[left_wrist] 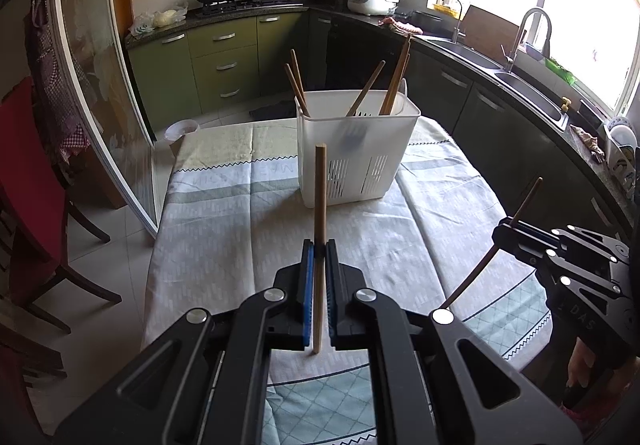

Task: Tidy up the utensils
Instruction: 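Carry both chopsticks over the white holder and open both tools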

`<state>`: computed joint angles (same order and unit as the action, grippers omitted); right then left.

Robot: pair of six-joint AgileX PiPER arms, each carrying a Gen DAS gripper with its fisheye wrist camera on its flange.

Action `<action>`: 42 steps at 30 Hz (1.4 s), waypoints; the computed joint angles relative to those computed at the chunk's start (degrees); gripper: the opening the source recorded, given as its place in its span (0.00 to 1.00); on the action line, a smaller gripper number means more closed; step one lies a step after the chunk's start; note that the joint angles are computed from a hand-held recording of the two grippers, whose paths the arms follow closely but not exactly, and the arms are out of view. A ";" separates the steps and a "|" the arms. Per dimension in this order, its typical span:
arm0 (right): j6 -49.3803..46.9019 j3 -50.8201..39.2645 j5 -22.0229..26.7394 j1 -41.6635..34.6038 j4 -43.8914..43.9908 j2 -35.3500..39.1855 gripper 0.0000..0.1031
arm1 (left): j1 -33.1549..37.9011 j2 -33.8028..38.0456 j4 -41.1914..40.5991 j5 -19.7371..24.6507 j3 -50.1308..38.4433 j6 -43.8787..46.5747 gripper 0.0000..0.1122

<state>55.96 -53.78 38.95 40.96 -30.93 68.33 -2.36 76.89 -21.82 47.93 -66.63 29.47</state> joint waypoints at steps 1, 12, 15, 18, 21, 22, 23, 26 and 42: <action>0.02 -0.18 0.18 0.13 -0.11 0.01 0.07 | 0.24 -0.15 -0.28 0.08 -0.06 0.31 0.05; -8.22 -6.78 2.49 -2.14 3.91 0.38 0.07 | -0.09 -0.33 -1.49 3.82 -6.46 0.28 0.05; -14.90 -10.40 2.63 -5.23 9.32 0.77 0.07 | -0.37 0.59 -1.67 5.87 -10.68 -0.37 0.05; -20.05 -14.34 3.31 -8.07 13.46 1.60 0.07 | -1.09 1.64 -1.33 7.34 -15.16 -1.46 0.05; -24.55 -19.21 4.60 -11.21 16.80 3.02 0.07 | -1.85 3.09 -1.04 8.80 -20.11 -2.84 0.05; -26.03 -20.93 5.14 -12.20 18.05 3.59 0.07 | -2.12 3.83 -0.85 9.28 -22.02 -3.48 0.05; -27.96 -22.72 5.59 -13.50 19.77 4.23 0.07 | -2.38 4.54 -0.63 9.77 -23.84 -4.14 0.05; -31.99 -28.46 7.29 -16.68 23.07 6.53 0.07 | -3.17 7.79 0.27 11.71 -31.00 -6.49 0.05; -38.21 -58.43 10.88 -23.53 23.93 24.25 0.07 | -8.40 29.28 6.60 17.23 -67.25 -16.92 0.05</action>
